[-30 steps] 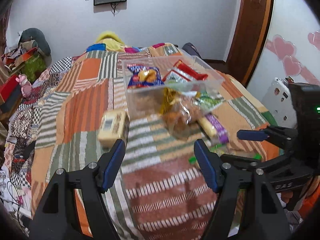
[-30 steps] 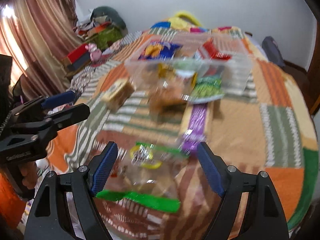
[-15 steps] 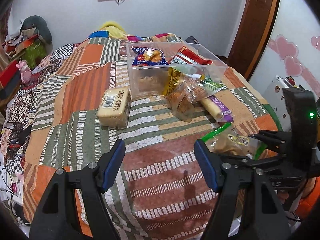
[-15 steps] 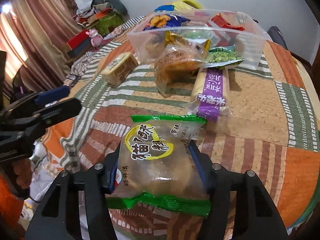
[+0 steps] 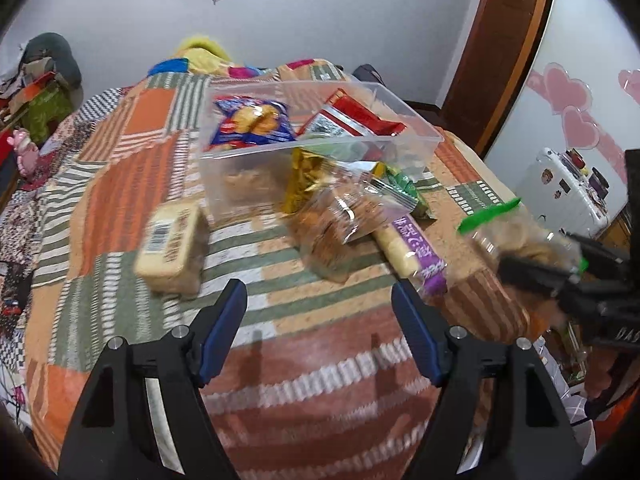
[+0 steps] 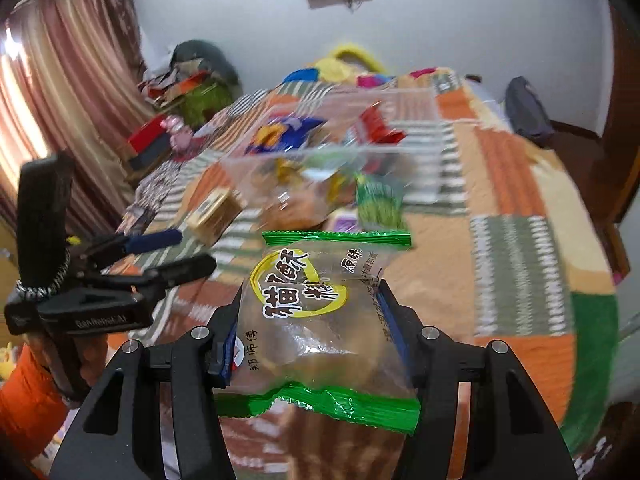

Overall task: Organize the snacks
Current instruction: 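Grasp the green-trimmed cracker bag with the right tool while the left tool grasps a clear bag of cakes, then lower both held bags into the clear box and open both tools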

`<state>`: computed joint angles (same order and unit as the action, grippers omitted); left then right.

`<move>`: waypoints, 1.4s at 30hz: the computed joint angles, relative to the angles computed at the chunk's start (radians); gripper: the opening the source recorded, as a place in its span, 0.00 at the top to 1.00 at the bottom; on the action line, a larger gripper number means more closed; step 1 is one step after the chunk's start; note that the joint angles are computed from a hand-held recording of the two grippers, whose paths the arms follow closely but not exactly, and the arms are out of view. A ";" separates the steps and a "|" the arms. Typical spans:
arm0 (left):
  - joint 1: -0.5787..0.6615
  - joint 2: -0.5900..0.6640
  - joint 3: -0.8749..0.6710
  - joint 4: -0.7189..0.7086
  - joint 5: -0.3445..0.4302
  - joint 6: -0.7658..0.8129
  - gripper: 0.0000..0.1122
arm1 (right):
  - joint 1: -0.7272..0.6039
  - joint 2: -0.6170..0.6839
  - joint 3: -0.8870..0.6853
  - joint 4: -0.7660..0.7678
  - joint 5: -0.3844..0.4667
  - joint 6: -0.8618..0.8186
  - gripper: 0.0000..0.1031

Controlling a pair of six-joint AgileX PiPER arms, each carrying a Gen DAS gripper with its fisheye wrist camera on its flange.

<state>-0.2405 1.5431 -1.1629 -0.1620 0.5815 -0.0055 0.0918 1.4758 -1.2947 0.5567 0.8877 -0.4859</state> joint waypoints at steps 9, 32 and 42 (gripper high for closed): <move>-0.047 0.234 -0.198 0.123 0.020 -0.079 0.33 | -0.110 0.066 -0.061 0.054 0.010 -0.026 0.48; -0.018 0.224 -0.140 0.062 -0.123 -0.010 0.59 | -0.114 0.169 -0.154 0.063 0.013 -0.034 0.48; 0.031 0.142 -0.204 -0.044 -0.060 0.077 0.59 | -0.086 0.206 -0.273 0.066 0.006 -0.008 0.48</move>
<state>-0.2092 1.6854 -1.3671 -0.2062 0.5213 0.0714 0.0054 1.6818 -1.5673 0.6222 0.8937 -0.4942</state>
